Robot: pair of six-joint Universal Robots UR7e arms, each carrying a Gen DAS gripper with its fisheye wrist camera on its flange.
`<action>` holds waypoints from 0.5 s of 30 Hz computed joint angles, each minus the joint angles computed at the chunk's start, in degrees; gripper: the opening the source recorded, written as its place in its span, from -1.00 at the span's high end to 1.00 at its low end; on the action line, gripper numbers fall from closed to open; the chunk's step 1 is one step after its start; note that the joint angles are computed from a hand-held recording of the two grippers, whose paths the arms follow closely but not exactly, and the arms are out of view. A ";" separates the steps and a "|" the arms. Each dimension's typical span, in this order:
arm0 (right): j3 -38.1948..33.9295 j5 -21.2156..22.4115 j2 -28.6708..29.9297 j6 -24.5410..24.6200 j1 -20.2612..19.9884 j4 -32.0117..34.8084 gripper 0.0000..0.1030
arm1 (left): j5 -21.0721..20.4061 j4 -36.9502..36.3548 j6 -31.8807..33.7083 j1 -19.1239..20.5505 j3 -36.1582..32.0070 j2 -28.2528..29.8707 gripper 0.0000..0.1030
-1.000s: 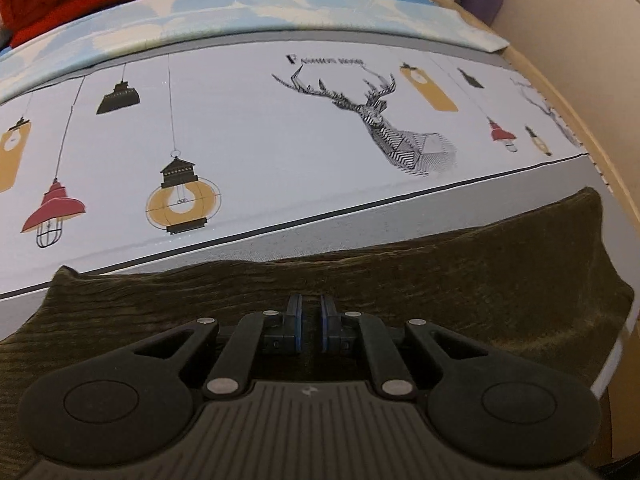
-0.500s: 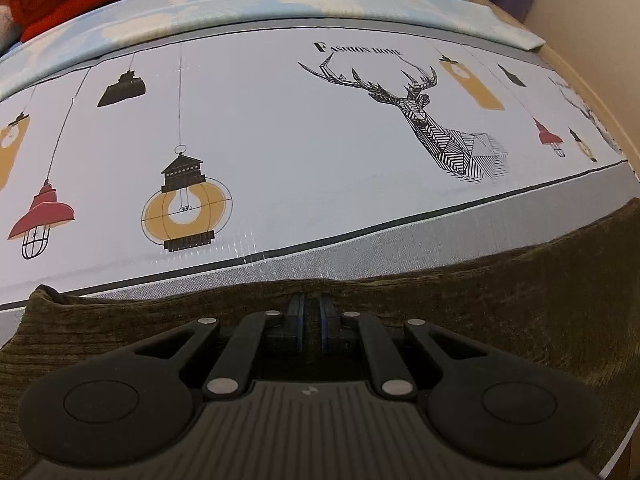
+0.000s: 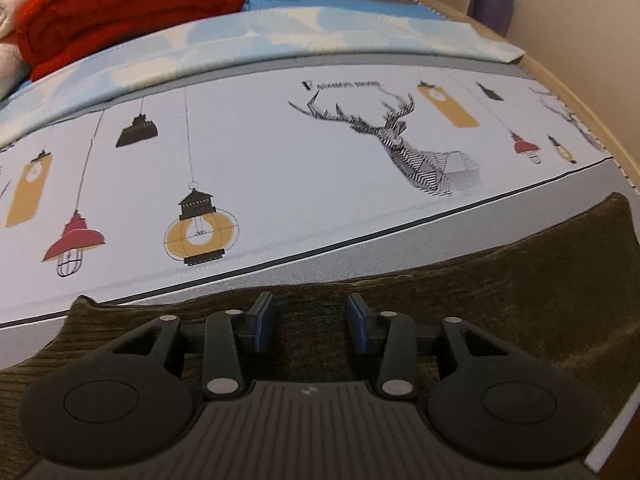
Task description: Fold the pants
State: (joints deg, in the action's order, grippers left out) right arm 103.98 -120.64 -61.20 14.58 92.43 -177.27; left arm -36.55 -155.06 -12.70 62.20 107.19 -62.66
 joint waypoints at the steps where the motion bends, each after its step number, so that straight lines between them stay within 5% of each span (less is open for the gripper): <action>1: 0.33 -0.25 0.10 -1.35 0.53 -1.47 0.67 | -0.24 0.25 -0.23 -0.22 0.45 -0.68 0.15; 10: 1.48 -5.52 5.11 -19.31 9.11 -18.69 0.69 | 0.32 2.21 0.04 -2.64 5.78 -9.11 0.15; 15: 1.20 -3.28 11.00 -34.17 15.51 -28.83 0.69 | 2.49 5.30 -2.54 -4.09 9.91 -17.31 0.15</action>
